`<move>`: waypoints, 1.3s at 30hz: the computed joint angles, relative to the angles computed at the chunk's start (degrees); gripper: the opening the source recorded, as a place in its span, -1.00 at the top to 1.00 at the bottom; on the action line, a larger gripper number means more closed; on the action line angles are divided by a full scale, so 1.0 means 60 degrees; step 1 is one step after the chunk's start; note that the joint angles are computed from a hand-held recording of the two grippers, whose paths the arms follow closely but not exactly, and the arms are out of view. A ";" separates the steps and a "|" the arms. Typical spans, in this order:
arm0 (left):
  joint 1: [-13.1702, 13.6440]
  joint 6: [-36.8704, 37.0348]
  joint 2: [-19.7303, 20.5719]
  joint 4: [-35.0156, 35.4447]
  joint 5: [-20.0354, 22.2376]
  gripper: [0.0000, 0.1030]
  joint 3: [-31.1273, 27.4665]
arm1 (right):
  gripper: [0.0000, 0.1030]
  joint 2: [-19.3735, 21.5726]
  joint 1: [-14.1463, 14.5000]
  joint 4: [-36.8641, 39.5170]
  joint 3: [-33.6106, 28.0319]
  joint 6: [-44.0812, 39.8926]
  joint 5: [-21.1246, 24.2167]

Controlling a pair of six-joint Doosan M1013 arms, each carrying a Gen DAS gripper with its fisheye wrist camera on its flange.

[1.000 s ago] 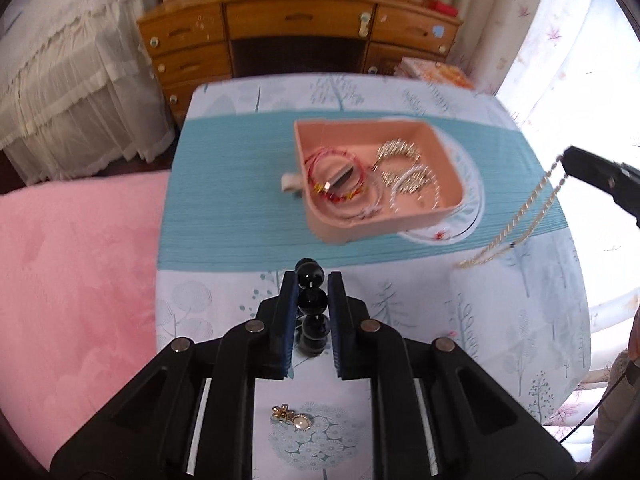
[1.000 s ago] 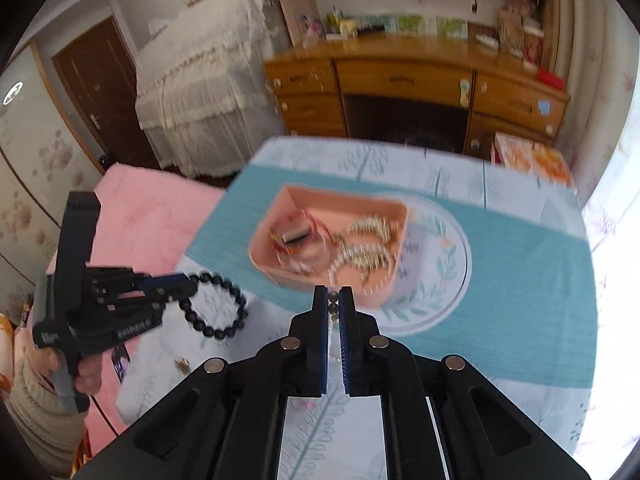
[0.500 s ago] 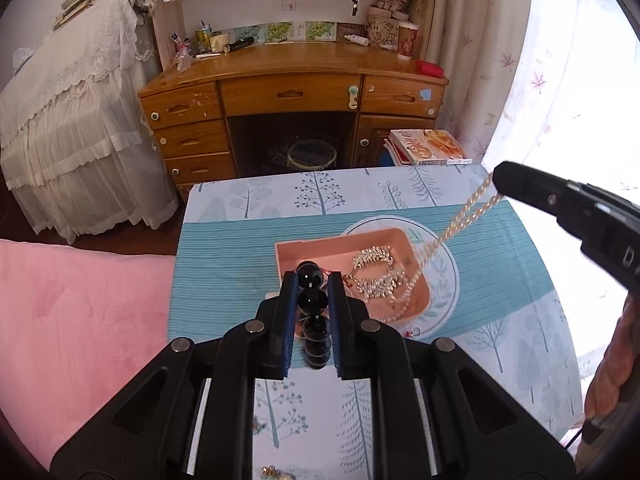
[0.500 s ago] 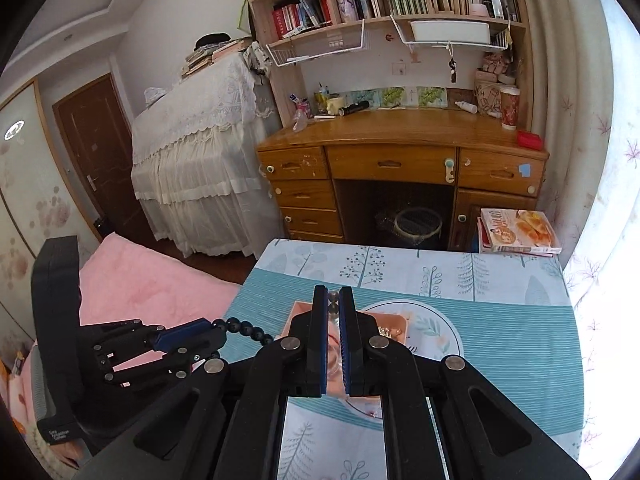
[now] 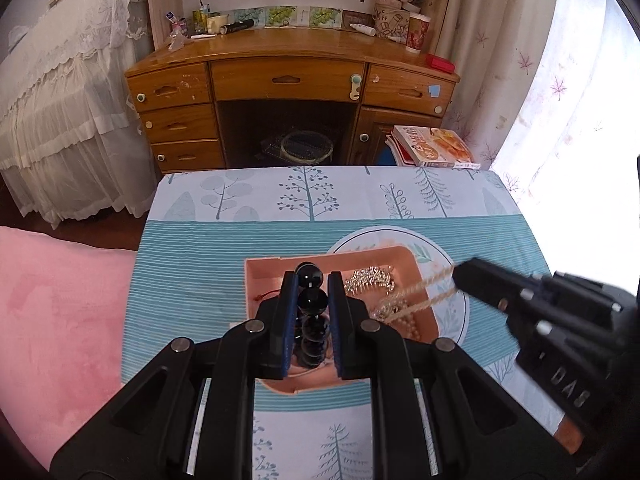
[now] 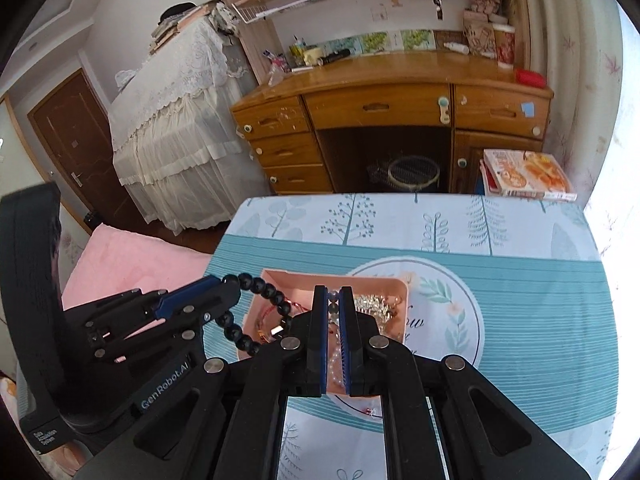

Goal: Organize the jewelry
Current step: 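Drop both items into the pink tray and open both grippers, then move the right gripper to the pearl flower brooch while the left approaches the clear ring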

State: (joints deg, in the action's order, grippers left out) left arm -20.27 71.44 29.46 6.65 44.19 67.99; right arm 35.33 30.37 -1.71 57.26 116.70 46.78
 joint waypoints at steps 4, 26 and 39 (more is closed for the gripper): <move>0.0059 -0.0124 0.0216 -0.0268 -0.0186 0.76 -0.0119 | 0.91 0.0231 -0.0147 0.0799 0.0118 -0.0541 0.0136; 0.0039 0.0357 0.0046 -0.0370 -0.0038 0.22 0.0520 | 0.65 -0.0189 -0.0193 0.1224 0.1572 -0.0791 -0.0471; 0.0315 0.0875 -0.1946 -0.0946 -0.0969 0.22 0.2946 | 0.65 -0.1304 0.0287 0.1080 0.3106 -0.0711 -0.1242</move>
State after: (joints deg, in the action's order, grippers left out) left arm -18.38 76.69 17.79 0.98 38.38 85.67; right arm 27.51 32.09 4.77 75.89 112.43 39.33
